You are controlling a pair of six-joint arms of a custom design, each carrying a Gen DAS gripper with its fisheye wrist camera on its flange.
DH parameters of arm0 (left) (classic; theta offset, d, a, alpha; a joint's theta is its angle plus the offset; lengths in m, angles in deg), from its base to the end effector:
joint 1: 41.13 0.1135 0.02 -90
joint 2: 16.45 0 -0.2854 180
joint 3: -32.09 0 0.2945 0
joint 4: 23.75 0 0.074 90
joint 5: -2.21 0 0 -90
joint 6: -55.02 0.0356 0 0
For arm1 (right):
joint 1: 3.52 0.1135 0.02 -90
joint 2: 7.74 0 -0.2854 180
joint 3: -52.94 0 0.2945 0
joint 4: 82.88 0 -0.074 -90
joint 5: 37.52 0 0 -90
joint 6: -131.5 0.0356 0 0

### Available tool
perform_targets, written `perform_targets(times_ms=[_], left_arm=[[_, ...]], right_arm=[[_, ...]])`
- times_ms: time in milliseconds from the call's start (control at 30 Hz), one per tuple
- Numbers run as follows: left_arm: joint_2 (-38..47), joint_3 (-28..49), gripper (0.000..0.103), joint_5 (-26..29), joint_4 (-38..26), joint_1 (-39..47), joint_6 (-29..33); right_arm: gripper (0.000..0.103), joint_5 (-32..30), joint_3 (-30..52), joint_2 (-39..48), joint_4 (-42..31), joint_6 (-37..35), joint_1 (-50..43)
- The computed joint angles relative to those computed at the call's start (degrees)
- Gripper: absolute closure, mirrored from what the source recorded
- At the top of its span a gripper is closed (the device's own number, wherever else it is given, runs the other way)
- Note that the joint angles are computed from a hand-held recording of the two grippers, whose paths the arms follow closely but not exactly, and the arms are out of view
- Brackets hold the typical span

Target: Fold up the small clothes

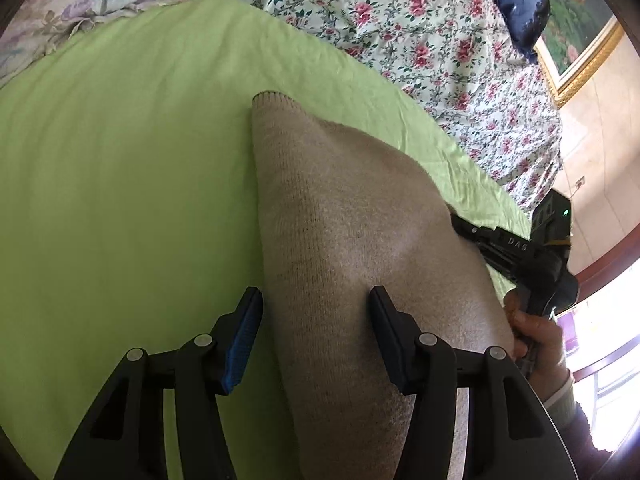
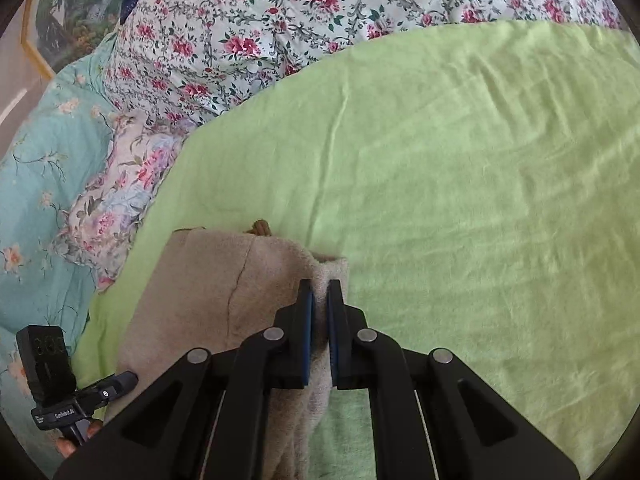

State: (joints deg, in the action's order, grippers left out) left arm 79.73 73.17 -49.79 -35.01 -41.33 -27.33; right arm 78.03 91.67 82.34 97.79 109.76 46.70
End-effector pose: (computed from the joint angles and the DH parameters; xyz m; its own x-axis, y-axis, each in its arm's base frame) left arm 0.2601 -0.0228 0.0622 -0.8747 0.1080 -0.4725 0.3694 0.7797 -0.5056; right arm 0.1856 0.1989 0.0868 -0.6650 0.5111 -0.5446 0.2677 0.8439 0.4650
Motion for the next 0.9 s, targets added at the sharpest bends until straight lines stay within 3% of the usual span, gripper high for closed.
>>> perform_targets(times_ms=[100,200,333,433,500,633,733,767,833,900], left_arm=[[-3.8,-0.67,0.048,-0.47,-3.21,0.94,0.62],[-13.47,-4.16,0.05,-0.77,-7.91,3.52,4.76],[-23.95,-7.13,0.05,4.02,-17.38,9.32,11.63],[-30.51,-8.68,0.05,8.61,-25.28,13.17,17.22],[-33.65,-9.64,0.05,11.73,-30.15,14.74,21.02],[-35.46,-10.95,0.05,14.93,-35.71,13.92,26.79],[-32.26,-12.42,0.052,13.7,-33.73,9.03,27.69],[-31.04,-13.26,0.059,11.72,-30.37,6.84,25.22],[-25.33,-13.88,0.062,8.81,-23.88,3.01,22.05],[-22.37,-15.19,0.069,5.88,-17.9,0.46,17.79]], right_arm=[[0.09,-0.25,1.29,-1.3,-4.42,0.54,0.22],[0.09,4.06,1.36,-7.15,-12.67,5.33,4.56],[0.09,12.52,2.21,-13.13,-23.4,15.89,16.99],[0.09,16.58,5.79,-10.76,-28.12,22.33,26.05],[0.09,17.7,7.47,-8.5,-27.55,23.99,29.14],[0.09,16.77,9.51,-2.48,-19.44,22.48,31.56],[0.09,13.73,11.31,2.1,-21.35,24.34,29.95],[0.094,13.12,11.06,3.03,-21.8,25.27,29.45],[0.103,12.7,10.16,4.58,-22.77,26.8,28.4],[0.103,13.02,8.61,4.69,-22.09,28.11,27.83]])
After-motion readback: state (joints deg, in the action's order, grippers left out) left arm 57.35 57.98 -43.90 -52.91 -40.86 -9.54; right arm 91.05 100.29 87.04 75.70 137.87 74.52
